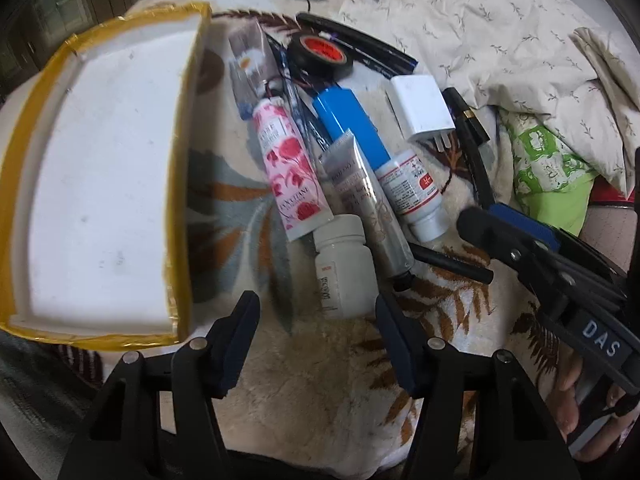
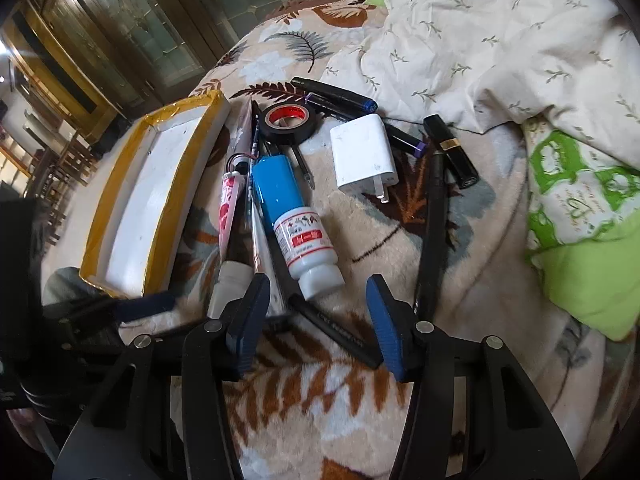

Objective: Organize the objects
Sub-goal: 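Grasp the white pill bottle with the left tool while the right tool grasps the red-label bottle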

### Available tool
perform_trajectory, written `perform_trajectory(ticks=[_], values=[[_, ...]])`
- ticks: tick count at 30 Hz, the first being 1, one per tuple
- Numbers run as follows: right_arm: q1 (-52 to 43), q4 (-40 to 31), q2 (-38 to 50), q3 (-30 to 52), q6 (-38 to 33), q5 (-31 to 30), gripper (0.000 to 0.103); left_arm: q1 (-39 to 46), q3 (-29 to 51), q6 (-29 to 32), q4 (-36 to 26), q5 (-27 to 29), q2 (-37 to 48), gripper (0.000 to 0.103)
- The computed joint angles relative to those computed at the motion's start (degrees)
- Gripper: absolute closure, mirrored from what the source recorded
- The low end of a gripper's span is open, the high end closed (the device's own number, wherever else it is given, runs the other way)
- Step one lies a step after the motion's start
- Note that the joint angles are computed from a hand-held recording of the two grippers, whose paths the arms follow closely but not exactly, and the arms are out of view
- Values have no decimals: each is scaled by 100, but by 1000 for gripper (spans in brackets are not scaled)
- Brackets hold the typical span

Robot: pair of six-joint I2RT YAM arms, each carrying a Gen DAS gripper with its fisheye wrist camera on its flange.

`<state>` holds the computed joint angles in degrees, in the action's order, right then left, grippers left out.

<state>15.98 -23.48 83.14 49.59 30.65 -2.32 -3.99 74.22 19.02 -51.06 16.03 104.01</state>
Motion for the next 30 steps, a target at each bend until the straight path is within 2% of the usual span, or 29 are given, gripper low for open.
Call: perform_trajectory(ticks=[7, 13, 16, 21, 25, 30], values=[[-182, 145, 609, 323, -278, -282, 52, -70, 119, -64, 17, 40, 182, 42], [-168, 104, 1023, 594, -422, -210, 52, -57, 223, -162, -62, 219, 361, 43], [-205, 69, 1187, 688, -511, -243, 52, 8, 380, -179, -216, 458, 535, 50], [-243, 42, 1364, 830, -673, -350, 54, 82, 513, -269, -246, 629, 688, 53], [-244, 39, 1515, 930, -704, -547, 64, 81, 635, -361, -279, 671, 870, 69], [-114, -2, 1559, 976, -659, -362, 65, -19, 458, -348, -3, 564, 767, 70]])
